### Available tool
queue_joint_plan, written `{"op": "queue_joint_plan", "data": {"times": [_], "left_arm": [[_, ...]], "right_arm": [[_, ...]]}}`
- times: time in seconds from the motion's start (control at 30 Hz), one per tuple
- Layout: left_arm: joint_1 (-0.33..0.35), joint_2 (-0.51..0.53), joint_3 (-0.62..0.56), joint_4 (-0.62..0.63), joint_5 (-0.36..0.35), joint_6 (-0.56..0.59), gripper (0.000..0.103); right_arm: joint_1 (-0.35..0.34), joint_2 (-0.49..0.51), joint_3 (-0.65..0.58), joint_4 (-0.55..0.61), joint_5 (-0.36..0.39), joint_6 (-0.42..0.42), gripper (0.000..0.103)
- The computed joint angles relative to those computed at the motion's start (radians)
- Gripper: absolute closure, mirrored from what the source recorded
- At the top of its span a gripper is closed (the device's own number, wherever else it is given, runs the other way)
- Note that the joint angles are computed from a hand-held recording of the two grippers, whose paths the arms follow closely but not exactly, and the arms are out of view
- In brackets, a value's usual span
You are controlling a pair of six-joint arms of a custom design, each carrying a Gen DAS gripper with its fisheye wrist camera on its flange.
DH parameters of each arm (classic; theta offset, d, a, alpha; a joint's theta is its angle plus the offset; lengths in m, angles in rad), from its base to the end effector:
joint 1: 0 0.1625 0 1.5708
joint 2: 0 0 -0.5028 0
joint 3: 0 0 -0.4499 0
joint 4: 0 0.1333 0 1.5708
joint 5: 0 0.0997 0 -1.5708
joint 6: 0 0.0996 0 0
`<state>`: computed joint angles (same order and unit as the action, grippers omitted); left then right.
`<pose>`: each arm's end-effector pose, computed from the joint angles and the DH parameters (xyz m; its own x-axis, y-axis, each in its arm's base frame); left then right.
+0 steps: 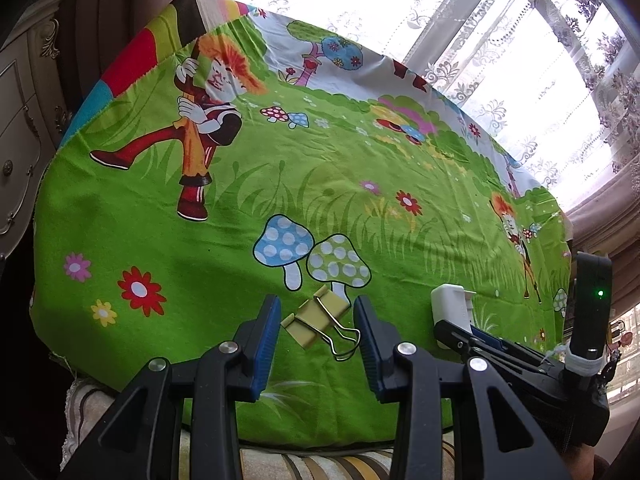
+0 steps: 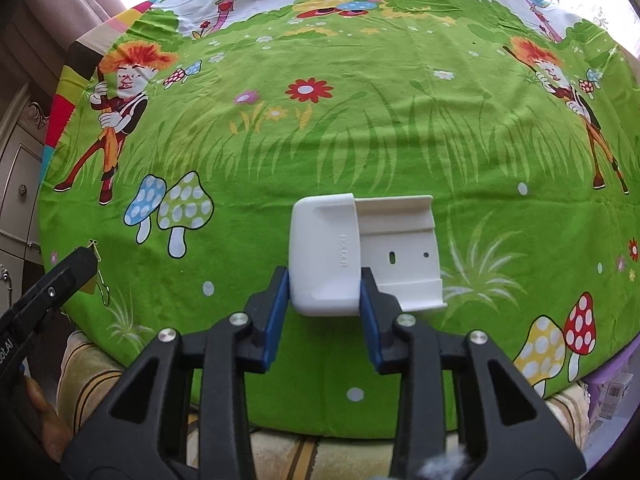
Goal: Organize rigid objects
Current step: 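Grasp the white plastic holder with the right gripper while the left holds the clip, then carry the clip and holder into the purple storage box and open both grippers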
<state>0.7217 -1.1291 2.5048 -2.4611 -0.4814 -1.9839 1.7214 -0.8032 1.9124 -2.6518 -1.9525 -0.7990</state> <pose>-0.1305 -0.4100 0.0884 -0.6099 -0.7844 -0.1126 -0.2624 0.3340 -0.9053 0.1921 -0.6248 0.0263 -0.5313 -0.8126 0.2395 -0.7610 0.5820 0.2865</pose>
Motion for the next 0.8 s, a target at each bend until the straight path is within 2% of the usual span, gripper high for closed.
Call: {"op": "queue_joint_plan", "data": {"times": [0.23, 0.37, 0.57, 0.8], "left_arm": [[-0.008, 0.004, -0.005, -0.006, 0.002, 0.019, 0.064], [-0.013, 0.023, -0.025, -0.033, 0.003, 0.074, 0.064], [-0.024, 0.09, -0.094, -0.108, 0.0, 0.238, 0.064], [-0.036, 0.205, -0.202, -0.255, -0.031, 0.501, 0.064]], "right_arm": [[-0.009, -0.068, 0.035, -0.035, 0.048, -0.072, 0.065], [-0.018, -0.113, 0.062, -0.074, 0.061, -0.111, 0.065], [-0.049, -0.183, 0.08, -0.089, 0.079, -0.146, 0.065], [-0.096, -0.254, 0.079, -0.093, 0.094, -0.164, 0.065]]}}
